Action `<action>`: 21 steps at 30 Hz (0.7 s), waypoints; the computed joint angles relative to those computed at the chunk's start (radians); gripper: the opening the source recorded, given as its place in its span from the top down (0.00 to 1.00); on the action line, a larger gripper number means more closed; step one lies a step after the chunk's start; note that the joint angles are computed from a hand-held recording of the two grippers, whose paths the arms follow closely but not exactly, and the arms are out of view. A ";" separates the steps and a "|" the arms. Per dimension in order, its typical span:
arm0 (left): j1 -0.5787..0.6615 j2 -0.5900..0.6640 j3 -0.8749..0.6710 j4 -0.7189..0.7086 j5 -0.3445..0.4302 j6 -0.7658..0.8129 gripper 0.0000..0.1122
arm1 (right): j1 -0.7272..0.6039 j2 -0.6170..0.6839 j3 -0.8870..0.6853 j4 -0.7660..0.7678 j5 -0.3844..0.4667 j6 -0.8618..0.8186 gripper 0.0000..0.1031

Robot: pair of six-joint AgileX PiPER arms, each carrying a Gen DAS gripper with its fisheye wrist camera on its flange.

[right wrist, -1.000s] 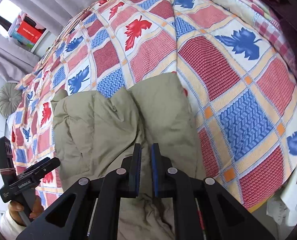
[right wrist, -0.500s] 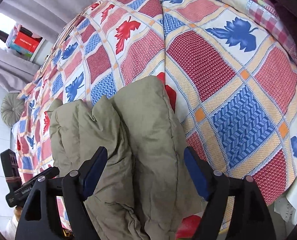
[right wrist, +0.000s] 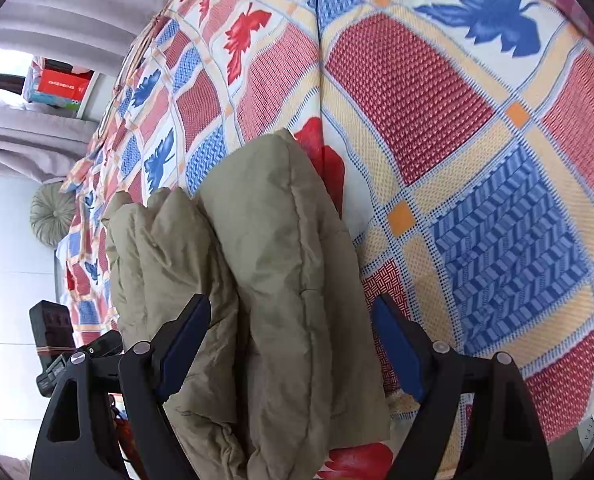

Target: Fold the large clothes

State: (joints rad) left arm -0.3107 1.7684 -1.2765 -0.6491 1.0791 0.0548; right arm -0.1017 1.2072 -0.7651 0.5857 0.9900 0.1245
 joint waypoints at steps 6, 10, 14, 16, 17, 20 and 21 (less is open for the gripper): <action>0.035 0.033 0.054 -0.133 -0.040 0.070 0.09 | -0.054 0.129 0.049 0.182 -0.037 -0.229 0.17; 0.050 0.026 0.073 -0.157 -0.038 0.091 0.09 | -0.073 0.195 0.081 0.333 -0.051 -0.386 0.17; 0.099 -0.006 0.125 -0.179 -0.023 0.144 0.09 | -0.129 0.212 0.120 0.559 0.009 -0.594 0.00; 0.109 -0.007 0.138 -0.192 -0.024 0.167 0.09 | -0.125 0.237 0.094 0.572 0.044 -0.623 0.00; 0.117 -0.010 0.149 -0.200 -0.025 0.187 0.09 | -0.105 0.251 0.066 0.539 0.049 -0.608 0.00; 0.135 0.017 0.175 -0.245 -0.027 0.266 0.09 | -0.032 0.315 -0.026 0.409 0.039 -0.522 0.00; 0.146 0.032 0.185 -0.270 -0.022 0.294 0.09 | -0.015 0.338 -0.046 0.392 0.037 -0.516 0.00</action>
State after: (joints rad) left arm -0.1648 1.8006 -1.0913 -0.9194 1.0568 0.3492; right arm -0.1172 1.5455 -0.8115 0.9776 1.0271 -0.3919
